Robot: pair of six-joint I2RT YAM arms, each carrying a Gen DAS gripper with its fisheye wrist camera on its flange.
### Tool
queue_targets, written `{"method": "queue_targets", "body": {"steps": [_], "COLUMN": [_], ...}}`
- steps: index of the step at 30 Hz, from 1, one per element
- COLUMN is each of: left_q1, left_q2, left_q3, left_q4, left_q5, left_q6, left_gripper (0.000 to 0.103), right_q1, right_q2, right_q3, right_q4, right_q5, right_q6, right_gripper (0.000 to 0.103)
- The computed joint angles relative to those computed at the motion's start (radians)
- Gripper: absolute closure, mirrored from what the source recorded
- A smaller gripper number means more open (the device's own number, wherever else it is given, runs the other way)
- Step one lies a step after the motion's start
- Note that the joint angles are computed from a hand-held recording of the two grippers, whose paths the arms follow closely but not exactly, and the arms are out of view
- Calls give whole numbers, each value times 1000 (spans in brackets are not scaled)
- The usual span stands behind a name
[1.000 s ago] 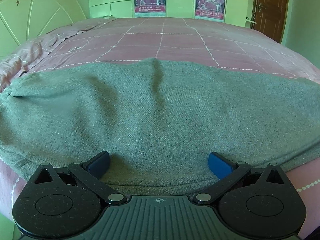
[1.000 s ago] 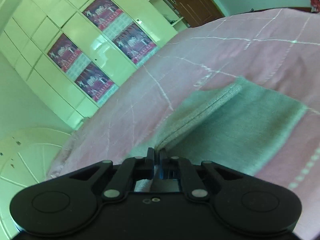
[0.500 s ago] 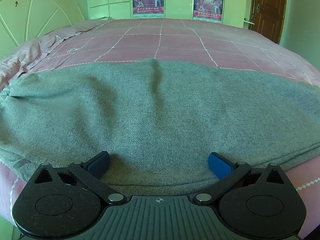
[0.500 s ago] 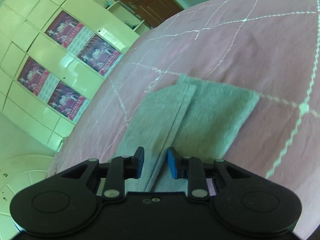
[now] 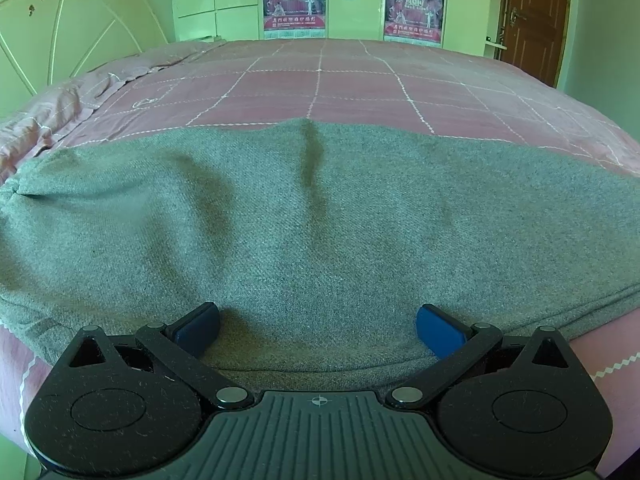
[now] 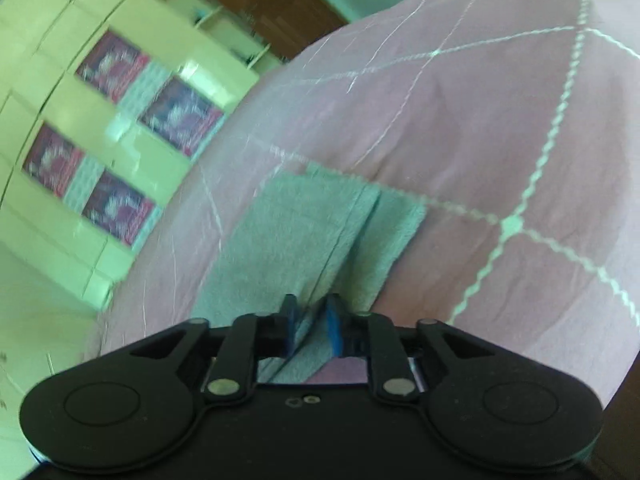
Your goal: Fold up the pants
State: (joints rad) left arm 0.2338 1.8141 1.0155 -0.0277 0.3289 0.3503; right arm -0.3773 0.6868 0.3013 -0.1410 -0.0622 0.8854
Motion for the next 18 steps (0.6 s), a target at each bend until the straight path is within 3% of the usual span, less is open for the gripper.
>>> {"method": "queue_targets", "body": {"steps": [2,3,4,5,9,12,14,16,18], "left_q1": [-1,-2,-2,-2,-3,-5,-6,-5,-3], "left_q2": [-3,-4,-6,-6,-7,-10,-10,-9,-9], "left_q3": [-4,-6,-9,-8,-11,-18,-22,-26,-29], "left_q4": [3,6,8,8,10,19,24,33,36], "left_q5": [-3,-4,-5,-4,-3,-7,-7,-5,-2], "left_q6": [-3,-3,-4,-3,-3,-7,-10,-8,-5], "left_gripper": [0,0,0,0,0,0,0,0,0], "right_q1": [-8,-28,-54,-53,64,51,-25,-124,-221], "right_q2": [53,101,157,197,117,-24,-67,7,32], "right_q3": [12,27,55,92,178,172,126,80,-15], "right_q4": [54,76,79,58,52,30,-24,-82,-9], "right_q5": [37,23,-8,-13,52,48,4,-65,-188], "right_q6": [-5,-10,-15,-29,-138,-159,-164,-144,-118], "right_gripper": [72,72,82,103,103,103,103,103,103]}}
